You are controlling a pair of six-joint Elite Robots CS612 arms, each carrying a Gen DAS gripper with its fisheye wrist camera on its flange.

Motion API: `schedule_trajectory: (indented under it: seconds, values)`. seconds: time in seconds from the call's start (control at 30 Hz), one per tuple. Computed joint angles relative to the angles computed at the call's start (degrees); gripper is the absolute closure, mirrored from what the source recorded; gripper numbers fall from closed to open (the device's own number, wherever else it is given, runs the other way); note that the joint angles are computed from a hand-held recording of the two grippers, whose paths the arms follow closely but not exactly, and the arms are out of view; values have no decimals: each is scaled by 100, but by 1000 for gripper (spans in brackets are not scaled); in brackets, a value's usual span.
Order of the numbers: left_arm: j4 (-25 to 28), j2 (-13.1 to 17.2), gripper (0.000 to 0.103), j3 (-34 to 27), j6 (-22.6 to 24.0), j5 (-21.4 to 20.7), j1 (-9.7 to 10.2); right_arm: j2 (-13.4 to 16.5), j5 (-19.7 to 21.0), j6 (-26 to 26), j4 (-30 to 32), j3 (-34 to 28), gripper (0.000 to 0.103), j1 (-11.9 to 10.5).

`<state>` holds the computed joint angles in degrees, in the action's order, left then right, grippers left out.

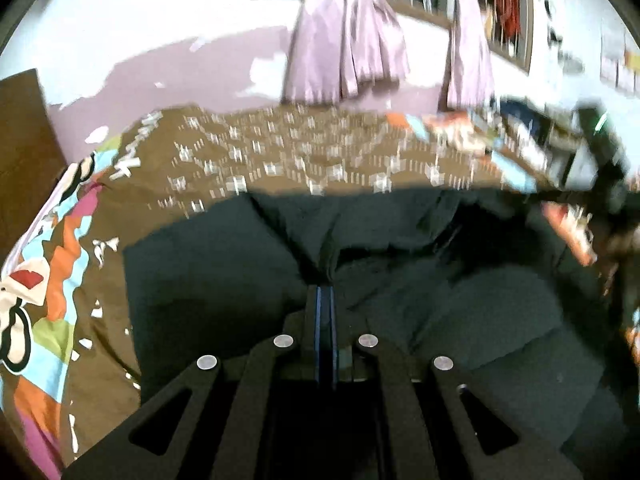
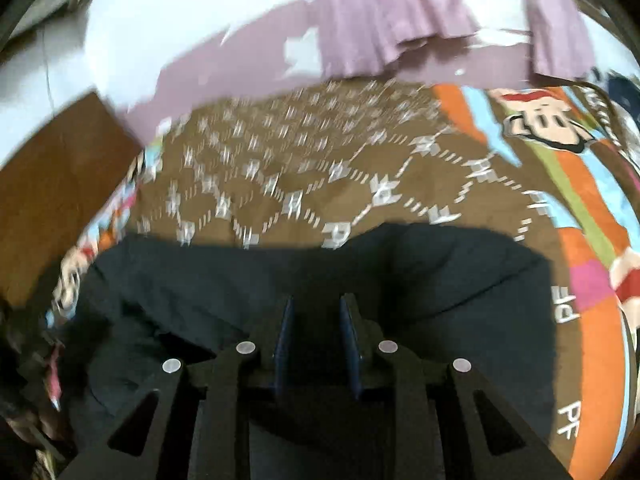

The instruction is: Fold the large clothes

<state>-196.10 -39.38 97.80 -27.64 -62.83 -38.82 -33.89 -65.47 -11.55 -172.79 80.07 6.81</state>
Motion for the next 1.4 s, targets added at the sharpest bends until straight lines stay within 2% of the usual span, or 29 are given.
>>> schedule_trajectory:
  seconds: [0.1, 0.2, 0.4, 0.5, 0.53, 0.6, 0.67, 0.77, 0.83, 0.93, 0.97, 1.0, 1.1, 1.17, 1.33, 1.4]
  values:
    - [-417, 19, 100, -60, 55, 235, -33, 57, -242, -321, 303, -42, 80, 78]
    - [-335, 53, 100, -312, 95, -170, 60, 107, -197, -445, 475, -59, 80, 67]
    - [780, 243, 101, -1084, -339, -1339, 310, 174, 153, -689, 536, -58, 80, -21]
    - [1596, 316, 101, -1397, -134, -1894, 393, 197, 297, -829, 487, -20, 80, -57]
    - [1913, 343, 101, -1479, -25, -1980, 401, 212, 383, -819, 517, -18, 80, -79]
    - [2385, 398, 101, -1555, 158, -1875, 374, 214, 493, -768, 553, -17, 80, -103]
    - [2339, 444, 101, -1525, 99, -1976, 397, 183, 543, -660, 483, 3, 81, -110]
    - [2233, 487, 101, -1507, -102, -2180, 464, 142, 990, -316, -101, 111, 80, -141]
    - [2148, 480, 101, -1451, -146, -2183, 463, 133, 1098, -336, -241, 109, 80, -97]
    - [2117, 475, 101, -1429, -109, -2062, 429, 137, 726, -795, 164, -19, 80, 83]
    - [2085, 472, 101, -1408, -106, -2047, 425, 157, 414, -890, 290, -72, 80, 158]
    - [2067, 484, 101, -1410, -120, -2052, 420, 185, 274, -912, 471, -146, 80, 186]
    - [2025, 510, 101, -1390, -232, -2174, 435, 243, 148, -1077, 1256, -350, 81, 198]
    - [2081, 535, 102, -1426, -259, -2142, 420, 284, 102, -1296, 1545, -425, 83, 190]
    - [2669, 613, 102, -1667, -164, -1877, 358, 407, -376, -1507, 1512, -545, 84, 310]
    - [2827, 662, 102, -1751, -178, -1794, 351, 441, -355, -1390, 1367, -539, 84, 310]
